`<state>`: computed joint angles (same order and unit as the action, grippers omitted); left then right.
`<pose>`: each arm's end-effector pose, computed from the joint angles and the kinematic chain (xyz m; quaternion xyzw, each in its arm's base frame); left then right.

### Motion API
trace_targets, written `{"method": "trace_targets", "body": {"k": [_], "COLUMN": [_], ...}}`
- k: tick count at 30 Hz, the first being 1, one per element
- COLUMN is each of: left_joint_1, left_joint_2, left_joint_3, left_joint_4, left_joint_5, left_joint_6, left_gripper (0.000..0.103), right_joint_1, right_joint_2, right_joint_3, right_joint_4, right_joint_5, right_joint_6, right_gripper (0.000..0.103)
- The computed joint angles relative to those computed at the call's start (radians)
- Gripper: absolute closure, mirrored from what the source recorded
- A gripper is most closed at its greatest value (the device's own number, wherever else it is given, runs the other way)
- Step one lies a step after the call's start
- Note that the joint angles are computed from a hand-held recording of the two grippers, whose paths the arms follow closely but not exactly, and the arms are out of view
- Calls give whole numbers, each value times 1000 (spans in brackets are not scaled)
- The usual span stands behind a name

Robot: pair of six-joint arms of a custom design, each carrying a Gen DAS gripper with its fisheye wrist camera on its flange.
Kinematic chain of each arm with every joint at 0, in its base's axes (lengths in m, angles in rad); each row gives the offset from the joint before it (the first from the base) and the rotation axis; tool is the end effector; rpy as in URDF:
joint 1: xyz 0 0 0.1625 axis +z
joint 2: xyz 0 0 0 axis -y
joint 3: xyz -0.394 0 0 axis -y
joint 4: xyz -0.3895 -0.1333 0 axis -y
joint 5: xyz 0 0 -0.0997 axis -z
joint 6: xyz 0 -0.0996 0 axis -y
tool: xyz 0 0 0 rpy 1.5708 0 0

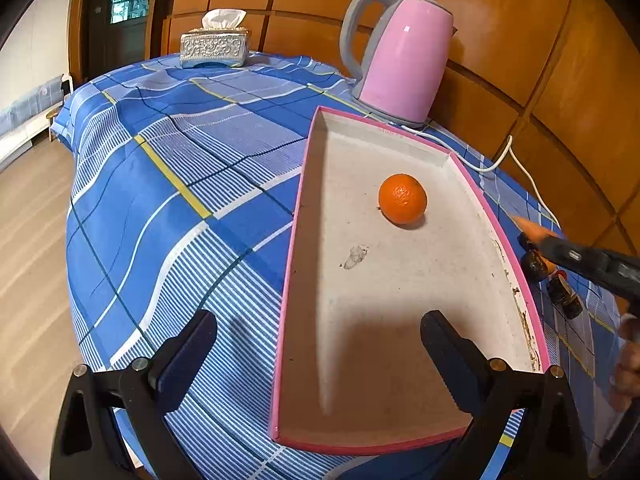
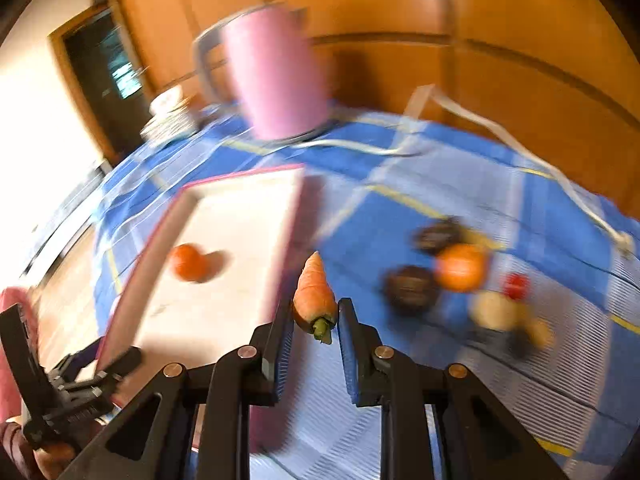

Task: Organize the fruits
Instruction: 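Carry the carrot into the pink tray and open the right gripper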

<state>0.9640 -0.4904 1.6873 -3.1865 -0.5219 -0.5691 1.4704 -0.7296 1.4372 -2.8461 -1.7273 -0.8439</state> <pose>-0.1623 -0.6190 -0.0193 -0.0881 0.8485 -0.4214 0.3077 0.0444 -0.7348 0.1426 0.3272 -0.8996 0.2145 0.1938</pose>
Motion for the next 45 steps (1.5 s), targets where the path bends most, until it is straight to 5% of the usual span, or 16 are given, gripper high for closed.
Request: {"method": "trace_targets", "body": {"k": [10,13,29,45], "left_joint_1": [1,4,-5,-12], "left_joint_2": [0,-3,-2,3], "left_joint_3": [-1,0,1,-7], "left_joint_4": [7,16,37,75], "left_joint_5": [3,1,6,19], "left_joint_6": [0,-16,-15,-14], "left_gripper": [1,1,1,1], "right_joint_1": [57,51,-14,-138], "right_joint_2": [170,146,2,-85], "right_joint_3": [-134,-102,102,179], "right_joint_4": [27,18,-241,-522], "right_joint_5": [-86,-59,-29,-163], "right_joint_6": [19,18,10,98], "right_gripper": [75,68,68,66]}}
